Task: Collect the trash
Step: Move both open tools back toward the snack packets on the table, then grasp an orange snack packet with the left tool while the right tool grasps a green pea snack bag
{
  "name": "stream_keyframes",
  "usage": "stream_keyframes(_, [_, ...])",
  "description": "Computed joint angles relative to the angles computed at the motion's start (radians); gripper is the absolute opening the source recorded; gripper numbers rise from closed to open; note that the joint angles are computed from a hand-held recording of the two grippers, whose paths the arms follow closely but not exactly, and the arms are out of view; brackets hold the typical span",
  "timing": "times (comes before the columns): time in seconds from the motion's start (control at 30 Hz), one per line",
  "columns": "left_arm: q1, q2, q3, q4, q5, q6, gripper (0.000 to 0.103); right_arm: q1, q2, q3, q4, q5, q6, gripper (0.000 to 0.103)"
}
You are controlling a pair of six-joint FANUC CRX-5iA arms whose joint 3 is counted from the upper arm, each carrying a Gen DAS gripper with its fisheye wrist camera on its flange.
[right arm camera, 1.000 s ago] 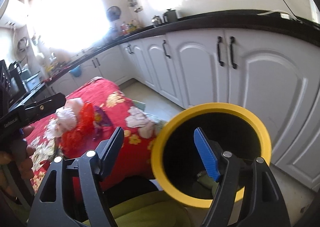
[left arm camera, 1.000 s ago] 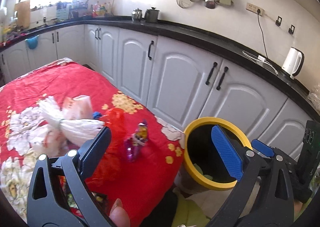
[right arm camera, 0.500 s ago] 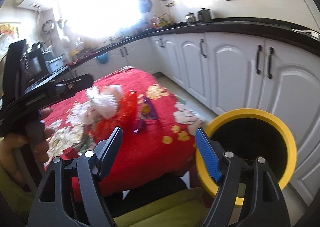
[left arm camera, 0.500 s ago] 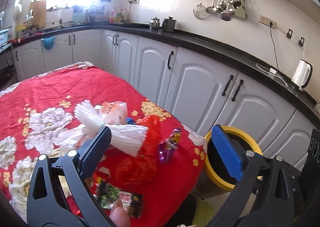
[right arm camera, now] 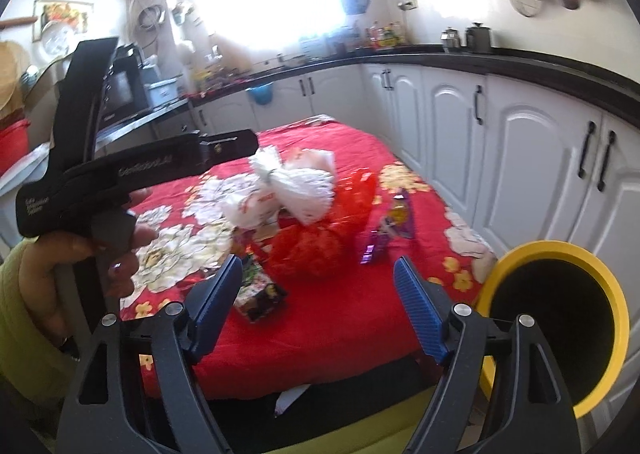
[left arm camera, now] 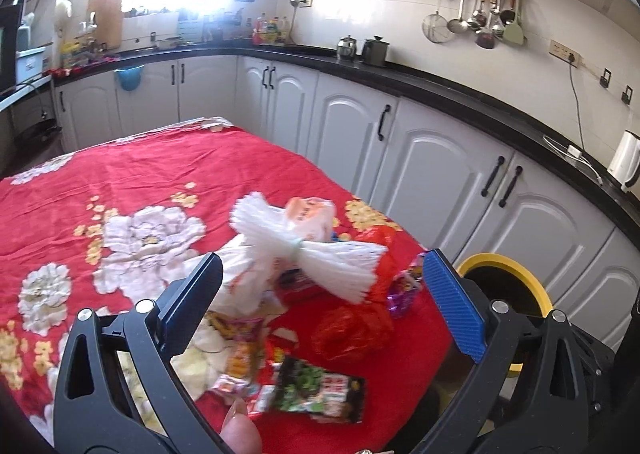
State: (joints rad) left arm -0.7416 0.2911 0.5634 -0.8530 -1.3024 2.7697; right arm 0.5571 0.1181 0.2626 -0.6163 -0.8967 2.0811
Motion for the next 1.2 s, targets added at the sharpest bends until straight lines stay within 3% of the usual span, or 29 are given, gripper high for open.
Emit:
stream_keyframes(0.43, [0.079, -0.11, -0.171, 0.086, -0.03, 0.061, 0.091, 0.087, 0.072, 0.052, 0.043, -0.104, 0.062, 0.077])
stream_keyframes(0.67, [0.165, -0.155, -0.287, 0.235, 0.077, 0.041, 0.067, 0.126, 0.123, 0.079, 0.089, -0.129, 0.074, 0.077])
stream_keyframes(0.73, [0.185, -0.159, -0.31, 0.281, 0.112, 0.016, 0.065, 0.137, 0.144, 0.095, 0.099, -0.138, 0.072, 0.077])
stream_keyframes(0.83, [0.219, -0.168, -0.353, 0.357, 0.188, -0.023, 0.05, 0.155, 0.162, 0.101, 0.125, -0.132, 0.069, 0.077])
stream_keyframes(1.2, [0.299, -0.178, -0.452, 0.535, 0.351, -0.1, 0.03, 0.174, 0.204, 0.126, 0.153, -0.148, 0.061, 0.066])
